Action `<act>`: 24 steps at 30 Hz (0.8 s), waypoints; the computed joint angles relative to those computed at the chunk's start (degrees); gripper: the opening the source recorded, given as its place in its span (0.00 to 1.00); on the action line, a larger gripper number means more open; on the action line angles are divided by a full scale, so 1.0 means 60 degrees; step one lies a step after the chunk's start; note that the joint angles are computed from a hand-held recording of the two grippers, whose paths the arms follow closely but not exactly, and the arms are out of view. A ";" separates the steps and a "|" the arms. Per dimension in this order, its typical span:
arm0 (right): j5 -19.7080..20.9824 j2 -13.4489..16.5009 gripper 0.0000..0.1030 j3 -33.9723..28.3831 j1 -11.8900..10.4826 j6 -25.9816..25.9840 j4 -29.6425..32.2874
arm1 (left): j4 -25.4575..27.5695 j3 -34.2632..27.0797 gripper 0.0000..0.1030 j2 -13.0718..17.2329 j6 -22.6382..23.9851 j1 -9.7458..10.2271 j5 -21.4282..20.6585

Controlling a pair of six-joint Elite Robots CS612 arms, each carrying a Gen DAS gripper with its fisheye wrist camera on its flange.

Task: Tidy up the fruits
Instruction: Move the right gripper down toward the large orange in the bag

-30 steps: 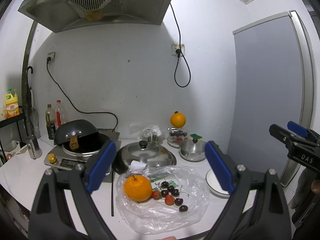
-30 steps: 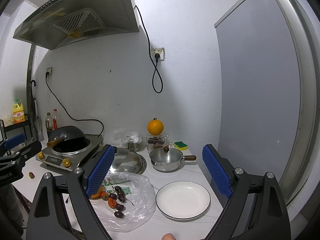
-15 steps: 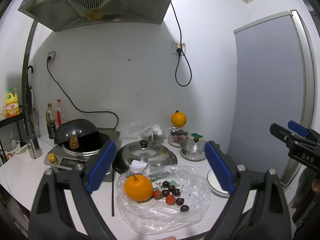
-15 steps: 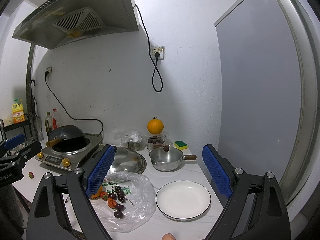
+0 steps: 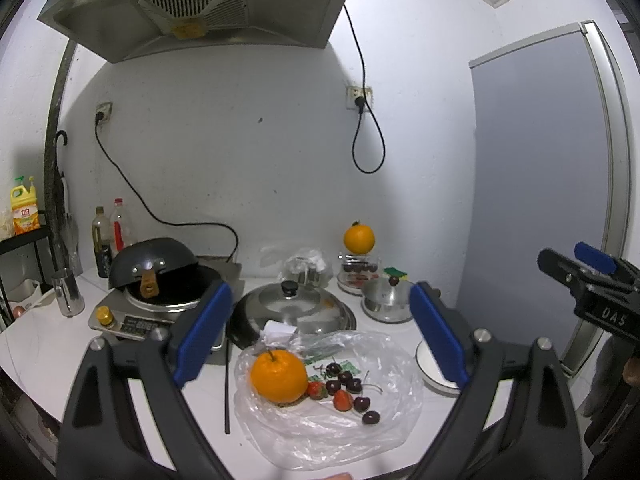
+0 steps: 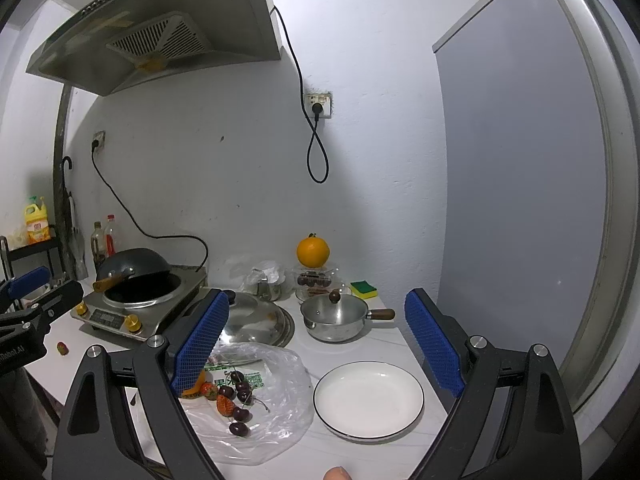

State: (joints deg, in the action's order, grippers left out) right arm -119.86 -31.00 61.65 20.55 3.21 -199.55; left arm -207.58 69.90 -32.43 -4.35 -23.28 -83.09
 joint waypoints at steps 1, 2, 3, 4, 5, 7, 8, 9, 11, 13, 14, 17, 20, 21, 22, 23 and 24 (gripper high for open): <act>0.0003 0.0011 0.89 -0.0014 0.0000 0.0001 0.0019 | -0.0003 0.0006 0.89 -0.0001 -0.0004 0.0001 -0.0004; 0.0006 0.0024 0.89 -0.0040 0.0001 -0.0001 0.0041 | -0.0001 0.0001 0.89 0.0003 -0.0004 0.0003 -0.0003; 0.0006 0.0038 0.89 -0.0067 -0.0001 -0.0003 0.0064 | 0.0004 -0.0010 0.89 0.0015 -0.0005 0.0009 0.0000; 0.0008 0.0053 0.89 -0.0087 -0.0002 0.0002 0.0090 | 0.0030 -0.0043 0.89 0.0035 -0.0007 0.0016 -0.0001; 0.0012 0.0062 0.89 -0.0115 0.0000 0.0009 0.0131 | 0.0052 -0.0073 0.89 0.0053 -0.0012 0.0027 -0.0008; 0.0011 0.0106 0.89 -0.0193 -0.0003 0.0008 0.0209 | 0.0099 -0.0142 0.89 0.0095 -0.0024 0.0048 -0.0013; 0.0021 0.0116 0.89 -0.0240 -0.0010 0.0017 0.0277 | 0.0128 -0.0184 0.89 0.0122 -0.0027 0.0047 -0.0001; 0.0031 0.0131 0.89 -0.0273 -0.0014 0.0025 0.0328 | 0.0162 -0.0222 0.89 0.0144 -0.0031 0.0051 0.0003; 0.0063 0.0182 0.89 -0.0379 -0.0025 0.0032 0.0457 | 0.0246 -0.0320 0.89 0.0208 -0.0045 0.0074 0.0004; 0.0103 0.0255 0.89 -0.0515 -0.0033 0.0042 0.0622 | 0.0398 -0.0436 0.89 0.0282 -0.0104 0.0114 -0.0002; 0.0120 0.0284 0.89 -0.0576 -0.0037 0.0051 0.0695 | 0.0476 -0.0489 0.89 0.0323 -0.0138 0.0136 0.0002; 0.0246 0.0427 0.89 -0.0845 -0.0056 0.0087 0.1018 | 0.0701 -0.0657 0.89 0.0440 -0.0222 0.0194 0.0019; 0.0421 0.0603 0.89 -0.1194 -0.0065 0.0094 0.1402 | 0.0947 -0.0854 0.89 0.0576 -0.0330 0.0265 0.0078; 0.0495 0.0673 0.89 -0.1327 -0.0070 0.0096 0.1536 | 0.1032 -0.0923 0.89 0.0623 -0.0372 0.0285 0.0118; 0.0568 0.0751 0.89 -0.1478 -0.0074 0.0085 0.1684 | 0.1152 -0.1014 0.89 0.0684 -0.0427 0.0315 0.0159; 0.0634 0.0824 0.89 -0.1613 -0.0076 0.0074 0.1807 | 0.1243 -0.1084 0.89 0.0733 -0.0470 0.0349 0.0171; 0.0714 0.0901 0.89 -0.1760 -0.0079 0.0067 0.1943 | 0.1313 -0.1134 0.89 0.0761 -0.0499 0.0361 0.0189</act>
